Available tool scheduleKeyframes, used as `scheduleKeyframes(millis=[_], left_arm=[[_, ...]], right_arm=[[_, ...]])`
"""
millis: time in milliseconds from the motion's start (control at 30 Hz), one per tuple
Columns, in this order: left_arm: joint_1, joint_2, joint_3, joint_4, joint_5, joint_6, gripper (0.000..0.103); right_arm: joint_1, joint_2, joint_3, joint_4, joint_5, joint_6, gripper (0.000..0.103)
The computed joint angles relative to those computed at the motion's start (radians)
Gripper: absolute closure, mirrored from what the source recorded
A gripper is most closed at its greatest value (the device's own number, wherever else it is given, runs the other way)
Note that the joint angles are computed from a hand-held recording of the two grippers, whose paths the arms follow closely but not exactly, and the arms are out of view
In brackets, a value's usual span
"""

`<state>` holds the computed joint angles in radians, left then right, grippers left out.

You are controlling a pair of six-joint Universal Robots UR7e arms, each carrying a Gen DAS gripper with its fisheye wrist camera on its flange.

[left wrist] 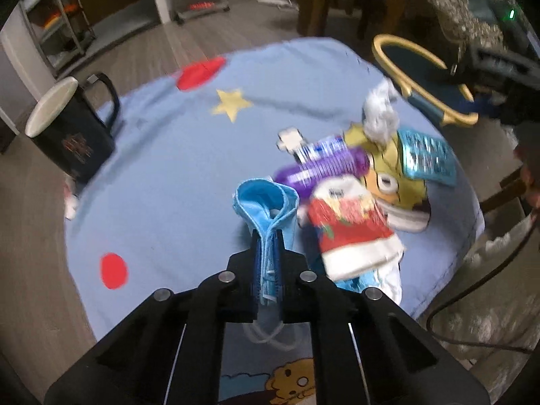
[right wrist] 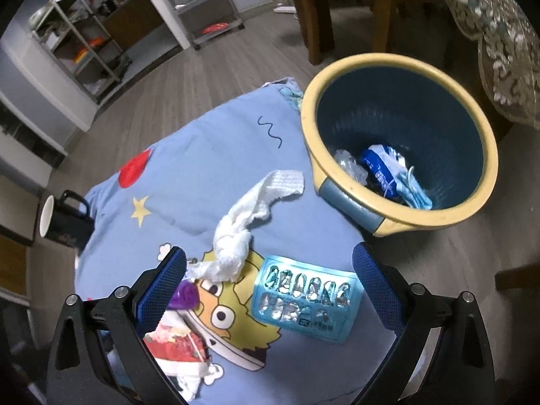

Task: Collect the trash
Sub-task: 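Grasp the second blue face mask with the left gripper while the right gripper grasps the white tissue, then lift the face mask and tissue and carry both over the wastebasket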

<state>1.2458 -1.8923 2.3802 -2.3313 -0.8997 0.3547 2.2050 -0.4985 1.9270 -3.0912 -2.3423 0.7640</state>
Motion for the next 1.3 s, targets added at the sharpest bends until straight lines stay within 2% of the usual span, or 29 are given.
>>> scheduleKeyframes(millis=[400,533,733,800,833,867,900,933,967,1000,1100,1300], left_arm=[[0.009,0.022,-0.022,-0.042,-0.023,0.004,0.097],[0.021,0.034,-0.029,-0.051,-0.035,-0.005,0.097],[0.042,0.048,-0.042,-0.054,-0.048,-0.006,0.097],[0.046,0.051,-0.044,-0.054,-0.051,-0.006,0.097],[0.047,0.052,-0.046,-0.053,-0.052,-0.005,0.097],[0.047,0.052,-0.047,-0.051,-0.054,-0.006,0.097],[0.048,0.052,-0.049,-0.050,-0.056,-0.007,0.097],[0.049,0.052,-0.050,-0.049,-0.058,-0.008,0.097],[0.049,0.053,-0.052,-0.049,-0.060,-0.009,0.097],[0.049,0.053,-0.053,-0.048,-0.060,-0.010,0.097],[0.041,0.052,-0.049,-0.052,-0.057,-0.006,0.097],[0.028,0.045,-0.050,-0.060,-0.064,-0.004,0.097]], right_arm=[[-0.065,0.032,-0.007,-0.062,0.029,0.024,0.005],[-0.080,0.062,-0.040,-0.041,0.054,0.011,0.005],[-0.080,0.113,-0.114,0.017,0.089,-0.054,0.005],[-0.081,0.126,-0.134,0.047,0.094,-0.057,0.008],[-0.082,0.130,-0.144,0.073,0.094,-0.055,0.010],[-0.081,0.134,-0.156,0.110,0.087,-0.053,0.019],[-0.079,0.138,-0.172,0.165,0.076,-0.051,0.032],[-0.076,0.141,-0.183,0.204,0.063,-0.048,0.038],[-0.069,0.143,-0.192,0.232,0.038,-0.052,0.052],[-0.070,0.141,-0.189,0.219,0.051,-0.066,0.065],[-0.067,0.136,-0.183,0.196,0.063,-0.081,0.071],[-0.032,0.103,-0.166,0.173,0.039,-0.086,0.072]])
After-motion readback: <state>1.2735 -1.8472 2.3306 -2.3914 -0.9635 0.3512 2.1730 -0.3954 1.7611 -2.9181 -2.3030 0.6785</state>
